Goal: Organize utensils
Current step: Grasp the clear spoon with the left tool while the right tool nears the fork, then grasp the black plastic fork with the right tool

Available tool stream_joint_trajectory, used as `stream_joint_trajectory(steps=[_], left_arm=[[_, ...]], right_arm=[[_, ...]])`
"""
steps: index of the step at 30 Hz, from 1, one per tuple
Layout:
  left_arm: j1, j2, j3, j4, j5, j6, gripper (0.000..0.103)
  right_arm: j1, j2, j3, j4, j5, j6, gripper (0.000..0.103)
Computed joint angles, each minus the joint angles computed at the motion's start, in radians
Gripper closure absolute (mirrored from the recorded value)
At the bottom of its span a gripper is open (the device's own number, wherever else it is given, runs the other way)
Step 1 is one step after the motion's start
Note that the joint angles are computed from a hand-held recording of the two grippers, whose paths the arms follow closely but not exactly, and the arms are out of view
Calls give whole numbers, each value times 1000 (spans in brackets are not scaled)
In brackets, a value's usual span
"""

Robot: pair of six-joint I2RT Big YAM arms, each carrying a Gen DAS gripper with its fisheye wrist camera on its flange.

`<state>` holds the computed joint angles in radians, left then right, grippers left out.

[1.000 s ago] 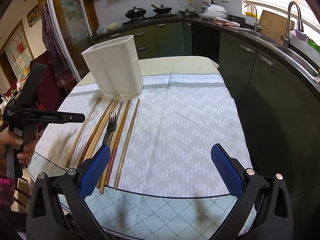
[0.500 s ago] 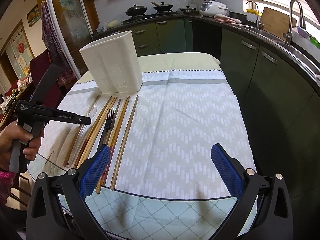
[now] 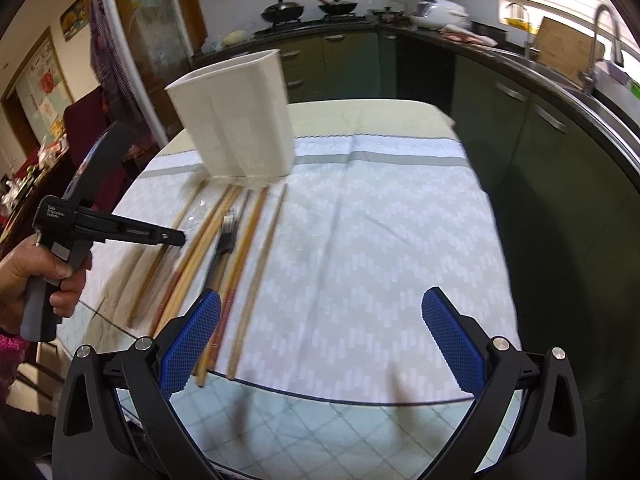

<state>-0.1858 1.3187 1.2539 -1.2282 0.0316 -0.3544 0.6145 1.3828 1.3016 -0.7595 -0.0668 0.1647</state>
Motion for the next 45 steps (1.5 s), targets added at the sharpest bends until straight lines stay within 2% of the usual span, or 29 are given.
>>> stream_joint_trajectory(steps=[3,6,8,10,12,14,19,22,27,30,34,37,39,45], left_arm=[[3,-7,-4,9,-7,5,94],[12,-24,-7,20,1,15,94],[17,-35,-10,25,5,26,94],[21,-44,-8,27,7,33,94],[27,-53,-8,31,9,38,94],[37,-64,-9,33,11,48,94],[66,-92,-18,35,29,66,94],[76,-105,-23,35,40,80,94],[83,-120,-32,39,55,98,94],[75,-119,-36,48,56,94,94],[77,-128,-39,51,63,102,94],[74,-137,-40,52,57,106,94],[75,-142,-40,49,59,106,94],[73,-146,-43,45,59,113,94]], right_arm=[[14,50,67,-40,-80,-26,4],[58,139,180,-116,-96,-82,4],[75,194,243,-160,-120,-83,13],[88,262,322,-230,-139,-75,34],[96,322,392,-293,-154,-71,45],[104,382,462,-360,-165,-71,50],[133,444,535,-426,-118,-87,72],[146,491,588,-477,-80,-82,75],[157,517,618,-505,-39,-77,76],[165,530,638,-521,-7,-80,82],[173,577,702,-569,22,-74,83],[181,589,717,-573,52,-81,85],[189,588,717,-554,79,-83,94],[168,528,645,-475,15,-66,94]])
